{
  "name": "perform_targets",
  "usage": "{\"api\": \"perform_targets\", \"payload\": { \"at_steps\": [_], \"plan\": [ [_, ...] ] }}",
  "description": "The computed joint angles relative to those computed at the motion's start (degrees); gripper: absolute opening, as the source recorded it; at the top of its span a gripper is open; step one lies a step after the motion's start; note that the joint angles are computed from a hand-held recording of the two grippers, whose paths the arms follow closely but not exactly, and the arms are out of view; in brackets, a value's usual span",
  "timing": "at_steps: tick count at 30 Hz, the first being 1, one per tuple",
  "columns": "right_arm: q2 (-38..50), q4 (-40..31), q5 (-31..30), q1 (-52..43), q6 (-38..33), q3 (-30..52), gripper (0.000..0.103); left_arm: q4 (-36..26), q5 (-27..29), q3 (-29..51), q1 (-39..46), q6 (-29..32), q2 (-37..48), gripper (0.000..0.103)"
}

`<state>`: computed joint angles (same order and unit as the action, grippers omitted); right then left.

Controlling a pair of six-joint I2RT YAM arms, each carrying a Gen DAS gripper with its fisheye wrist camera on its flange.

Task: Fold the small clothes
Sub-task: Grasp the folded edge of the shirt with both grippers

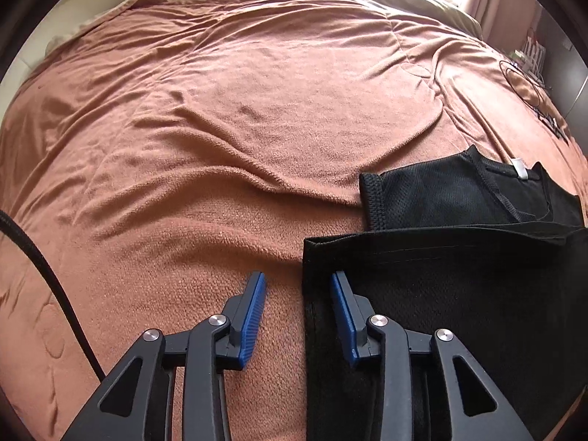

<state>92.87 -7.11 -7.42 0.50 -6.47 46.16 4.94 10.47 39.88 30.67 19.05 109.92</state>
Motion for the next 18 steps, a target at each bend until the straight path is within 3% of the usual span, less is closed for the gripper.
{"api": "perform_targets", "payload": {
  "at_steps": [7, 9, 10, 11, 18],
  "plan": [
    [0.12, 0.77, -1.85, -1.1, -0.09, -0.48, 0.005, -1.15, 1.81, 1.92, -0.18, -1.08, 1.56, 0.029],
    [-0.8, 0.67, -2.77, -1.82, 0.25, -1.02, 0.002, -0.83, 2.17, 1.54, -0.43, -0.47, 1.39, 0.021],
    [-1.38, 0.67, -2.99, -2.08, 0.45, -1.37, 0.002, -0.92, 2.83, 1.39, -0.38, -0.03, 1.3, 0.01],
    [-1.84, 0.77, -3.08, -2.39, 0.45, -1.61, 0.002, -0.79, 2.82, 1.09, -0.53, 0.03, 0.96, 0.008],
    [-6.96, -0.23, -3.95, -3.55, 0.33, -2.82, 0.001, 0.02, 2.72, -2.11, -0.01, 0.06, -7.53, 0.006]
  ]
}}
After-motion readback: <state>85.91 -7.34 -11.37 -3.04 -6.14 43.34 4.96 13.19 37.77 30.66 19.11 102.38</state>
